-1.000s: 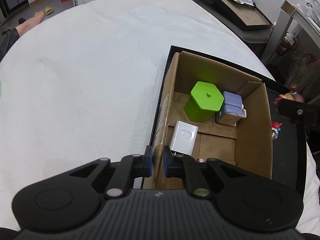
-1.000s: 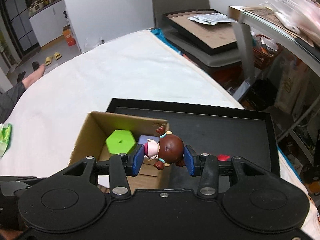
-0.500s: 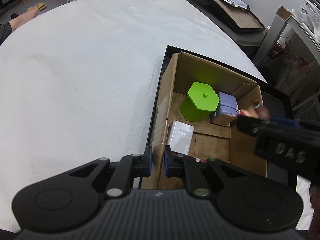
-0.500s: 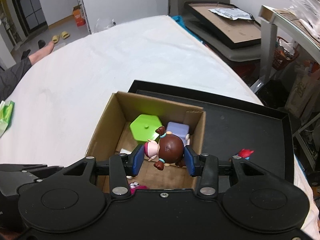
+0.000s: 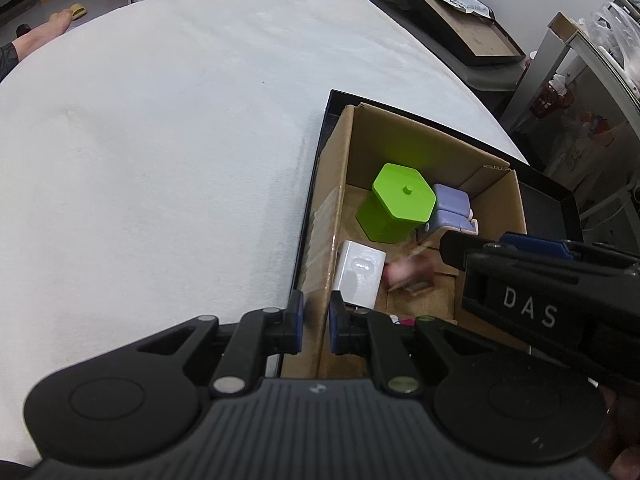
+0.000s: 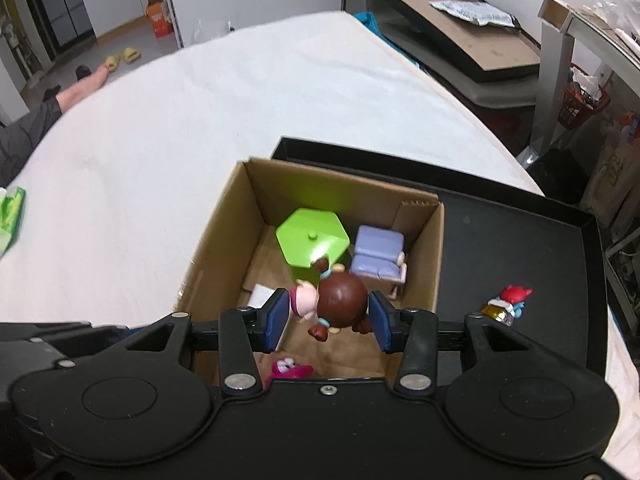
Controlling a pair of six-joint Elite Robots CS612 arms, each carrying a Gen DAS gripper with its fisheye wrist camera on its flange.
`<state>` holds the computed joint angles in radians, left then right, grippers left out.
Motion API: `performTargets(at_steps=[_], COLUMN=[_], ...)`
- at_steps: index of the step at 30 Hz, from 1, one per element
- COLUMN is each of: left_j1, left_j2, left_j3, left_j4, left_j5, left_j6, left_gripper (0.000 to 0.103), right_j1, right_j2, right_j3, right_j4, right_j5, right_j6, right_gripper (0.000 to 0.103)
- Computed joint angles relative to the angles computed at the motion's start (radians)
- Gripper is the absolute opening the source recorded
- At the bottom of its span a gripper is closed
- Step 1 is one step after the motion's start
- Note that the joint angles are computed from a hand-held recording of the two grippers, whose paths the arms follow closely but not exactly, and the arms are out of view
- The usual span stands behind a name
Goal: Organize rigid objects
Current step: 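Carry the brown-haired doll with the right gripper into the box and release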
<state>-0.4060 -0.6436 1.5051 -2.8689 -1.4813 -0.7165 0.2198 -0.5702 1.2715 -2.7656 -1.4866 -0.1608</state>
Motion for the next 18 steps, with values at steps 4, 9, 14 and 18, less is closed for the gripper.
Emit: performTargets(at_steps=[4,9,14,18], left_j1=[0.0,-0.003,-0.009,-0.013], left_j2=[-0.001,0.0,-0.001,-0.001], left_j3=[-0.001,-0.012,-0.027,-0.044], left_j4=[0.007,0.045,0.086,0.139], left_j5=[0.0,0.011,0.03,0.048], left_j6=[0.002,0.004,0.015,0.012], left_gripper=[0.012,0.013,0.014,0.015], right_j1=[0.0,-0.007,-0.024,-0.04], right_j2=[0.0,-0.008,-0.017,-0.022], right_j3=[0.001,0.019,0.031,0.039], right_j4=[-0.009,-0.051,-0.081,-0.109], right_j5=[0.004,-0.004,-0.002,-0.007], right_j6=[0.007,0.022,0.057,0.109], right_gripper=[0.046,0.052,0.054,0.058])
